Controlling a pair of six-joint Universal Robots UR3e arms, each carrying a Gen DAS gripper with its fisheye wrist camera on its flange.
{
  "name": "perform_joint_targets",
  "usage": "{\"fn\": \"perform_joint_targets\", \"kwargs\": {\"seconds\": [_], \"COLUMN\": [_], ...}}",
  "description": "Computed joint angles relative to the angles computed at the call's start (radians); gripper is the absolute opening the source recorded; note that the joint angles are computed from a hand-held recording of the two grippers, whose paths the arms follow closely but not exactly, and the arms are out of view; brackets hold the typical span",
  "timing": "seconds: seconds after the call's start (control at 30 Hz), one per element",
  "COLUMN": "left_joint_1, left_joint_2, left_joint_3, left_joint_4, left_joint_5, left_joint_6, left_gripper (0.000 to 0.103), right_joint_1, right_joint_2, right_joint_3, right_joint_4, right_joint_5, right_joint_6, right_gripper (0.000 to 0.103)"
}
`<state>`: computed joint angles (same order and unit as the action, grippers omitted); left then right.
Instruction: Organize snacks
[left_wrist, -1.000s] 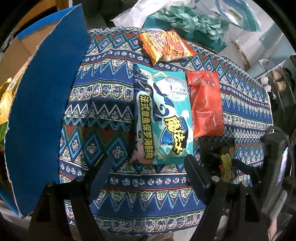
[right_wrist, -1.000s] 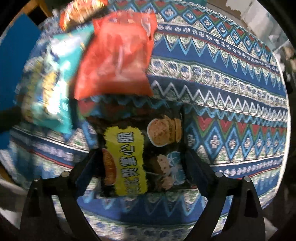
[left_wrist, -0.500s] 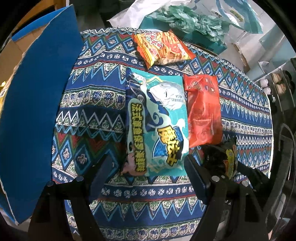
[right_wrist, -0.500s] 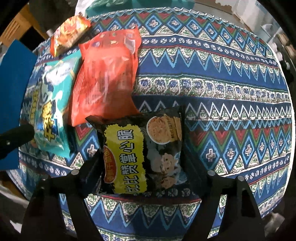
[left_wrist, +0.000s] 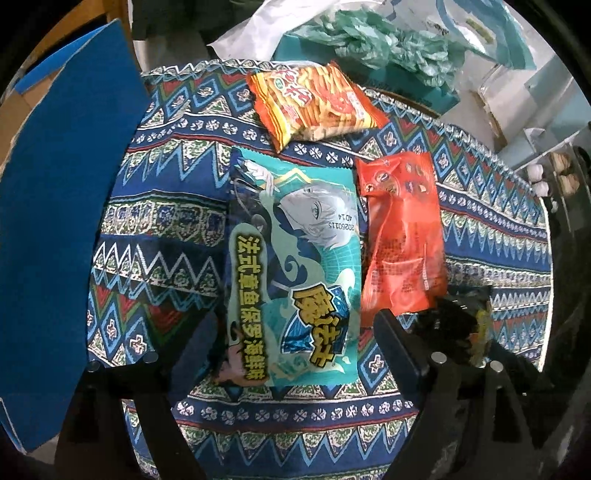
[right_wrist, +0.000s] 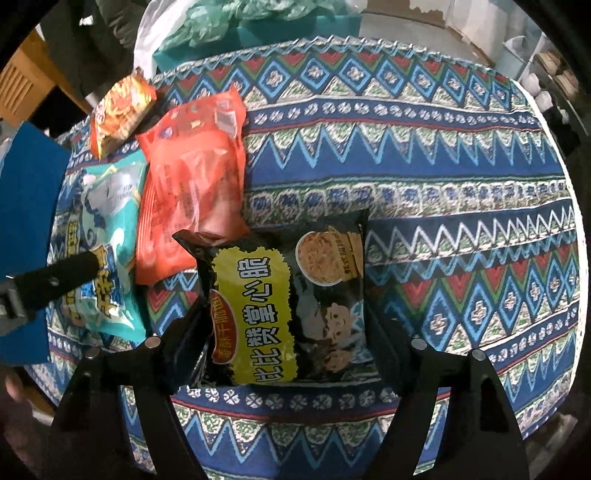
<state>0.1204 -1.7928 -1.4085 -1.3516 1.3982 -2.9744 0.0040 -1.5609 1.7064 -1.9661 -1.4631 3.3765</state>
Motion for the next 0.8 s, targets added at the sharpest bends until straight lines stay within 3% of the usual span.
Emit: {"fn": "perform_joint_targets", "kwargs": {"seconds": [0.37, 0.7, 0.8], "left_joint_1": [-0.061, -0.115, -0.139], "left_joint_2": [-0.079, -0.093, -0.094], "left_joint_3": [0.019, -0.038, -0.065], "left_joint_4": [0.065, 0.198, 0.267], "left_joint_5": [0.099, 0.154, 0.182], "left_joint_6": [-0.049, -0.022, -0.008], "left_gripper": [0.088, 0.089, 0.074], "right_joint_1": [-0.06, -0.076, -0.07], "right_joint_2": [-0.03, -0.072, -0.058], "right_joint_3": [0.012, 0.031, 0.033], "right_joint_4": [0.0, 0.018, 0.001], "right_joint_5": [0.037, 0.047, 0.045], "right_joint_6": [-0.03, -0.032, -0.027], "right_gripper": [0.079, 0.079, 0.079]}}
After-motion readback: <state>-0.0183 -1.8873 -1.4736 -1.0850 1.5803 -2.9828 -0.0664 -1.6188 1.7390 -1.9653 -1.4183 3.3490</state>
